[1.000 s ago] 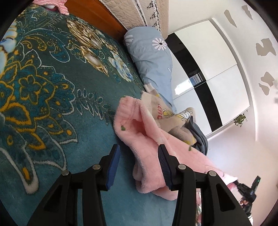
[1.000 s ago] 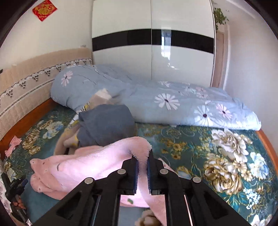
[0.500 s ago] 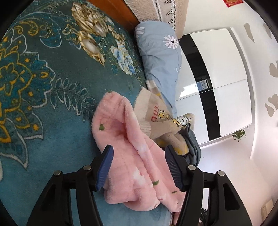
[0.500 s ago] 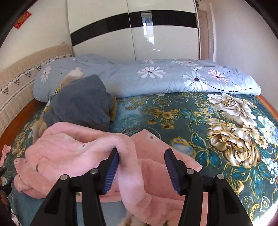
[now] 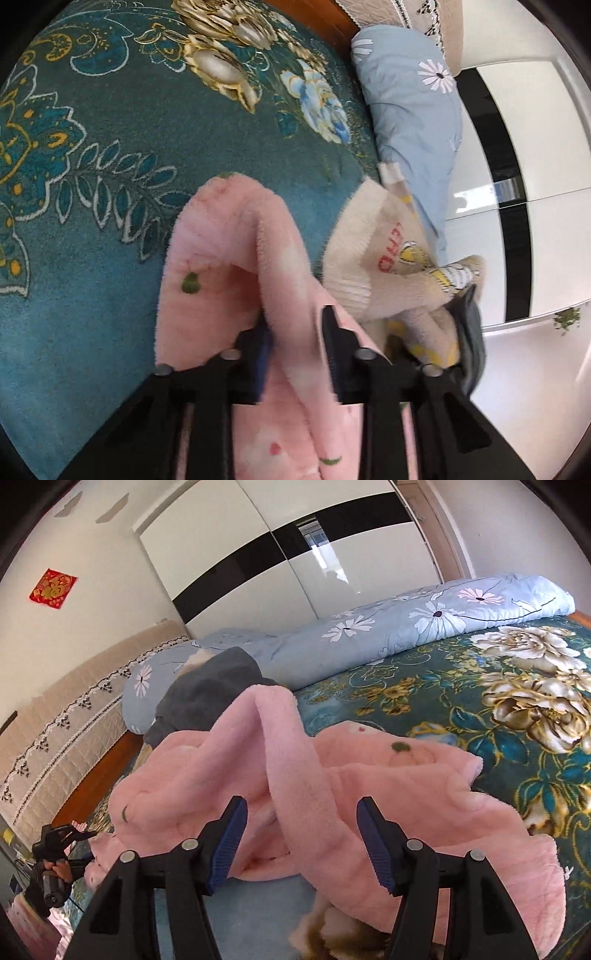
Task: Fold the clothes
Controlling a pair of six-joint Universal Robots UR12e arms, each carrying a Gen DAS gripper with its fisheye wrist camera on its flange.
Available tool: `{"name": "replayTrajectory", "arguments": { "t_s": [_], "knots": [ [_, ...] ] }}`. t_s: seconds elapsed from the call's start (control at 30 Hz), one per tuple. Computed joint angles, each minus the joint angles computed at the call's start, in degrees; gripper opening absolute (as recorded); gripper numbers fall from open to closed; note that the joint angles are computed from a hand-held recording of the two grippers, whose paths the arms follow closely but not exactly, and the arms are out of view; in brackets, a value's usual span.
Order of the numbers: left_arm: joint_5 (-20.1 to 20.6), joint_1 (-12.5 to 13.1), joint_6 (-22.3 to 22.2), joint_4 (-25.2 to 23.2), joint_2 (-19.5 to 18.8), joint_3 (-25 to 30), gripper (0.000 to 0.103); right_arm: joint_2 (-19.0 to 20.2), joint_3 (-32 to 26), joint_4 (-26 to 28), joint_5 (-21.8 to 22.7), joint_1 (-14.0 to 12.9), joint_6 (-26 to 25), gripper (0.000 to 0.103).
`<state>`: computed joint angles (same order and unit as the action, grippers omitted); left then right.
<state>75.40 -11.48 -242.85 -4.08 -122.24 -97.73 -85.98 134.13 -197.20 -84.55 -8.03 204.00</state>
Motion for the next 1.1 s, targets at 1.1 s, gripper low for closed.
{"name": "replayTrajectory", "arguments": {
  "t_s": [1.1],
  "knots": [
    [10.7,-3.4,-2.3,39.7,1.6,-19.6,0.004,-9.6,9.1,3.6,3.4,-9.8,21.0,0.065]
  ]
}}
